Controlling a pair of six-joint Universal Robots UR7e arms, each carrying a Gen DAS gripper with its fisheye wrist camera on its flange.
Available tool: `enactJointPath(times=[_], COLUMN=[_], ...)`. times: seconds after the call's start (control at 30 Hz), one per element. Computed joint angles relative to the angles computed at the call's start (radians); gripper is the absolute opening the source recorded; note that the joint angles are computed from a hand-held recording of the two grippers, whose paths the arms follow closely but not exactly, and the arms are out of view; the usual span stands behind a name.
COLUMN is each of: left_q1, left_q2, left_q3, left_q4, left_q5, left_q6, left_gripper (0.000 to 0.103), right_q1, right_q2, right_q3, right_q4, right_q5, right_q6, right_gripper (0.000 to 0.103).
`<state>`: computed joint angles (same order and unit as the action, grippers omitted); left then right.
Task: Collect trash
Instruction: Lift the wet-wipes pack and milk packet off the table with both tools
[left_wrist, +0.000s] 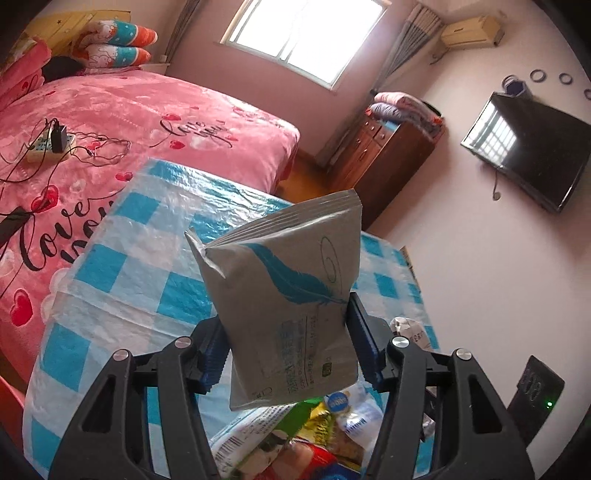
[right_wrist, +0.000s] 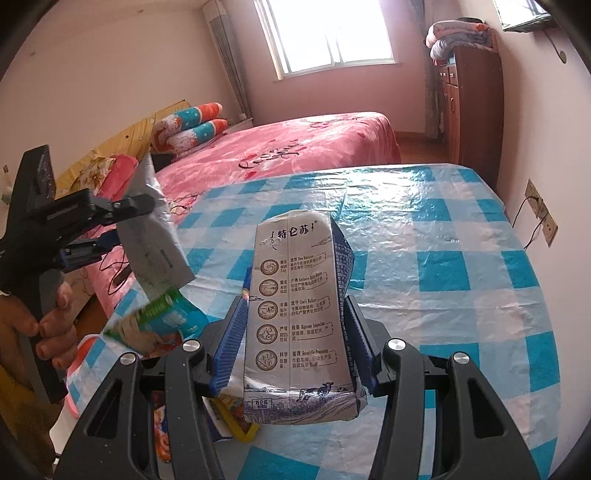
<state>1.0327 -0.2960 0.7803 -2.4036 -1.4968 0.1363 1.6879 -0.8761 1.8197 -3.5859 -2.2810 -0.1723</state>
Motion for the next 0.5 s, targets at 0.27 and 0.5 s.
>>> enactJointPath(times=[0.27,0.5], left_q1=[0.014,0.027], left_q2=[-0.092,-0.169], left_q3=[0.115,0.21], left_q4=[-0.071,-0.11], left_q5=[-0.056,-0.071], left_q6=[0.005,0.009], left_gripper=[0.059,0.059], right_q1=[0.038,0.071], right_q2=[0.019,0.038], right_q3=[-0.013,-0.033], right_q4=[-0.015,-0.001], right_q5=[-0.024,-0.028], right_q6=[-0.01,-0.012], right_gripper=[0.054,0.054])
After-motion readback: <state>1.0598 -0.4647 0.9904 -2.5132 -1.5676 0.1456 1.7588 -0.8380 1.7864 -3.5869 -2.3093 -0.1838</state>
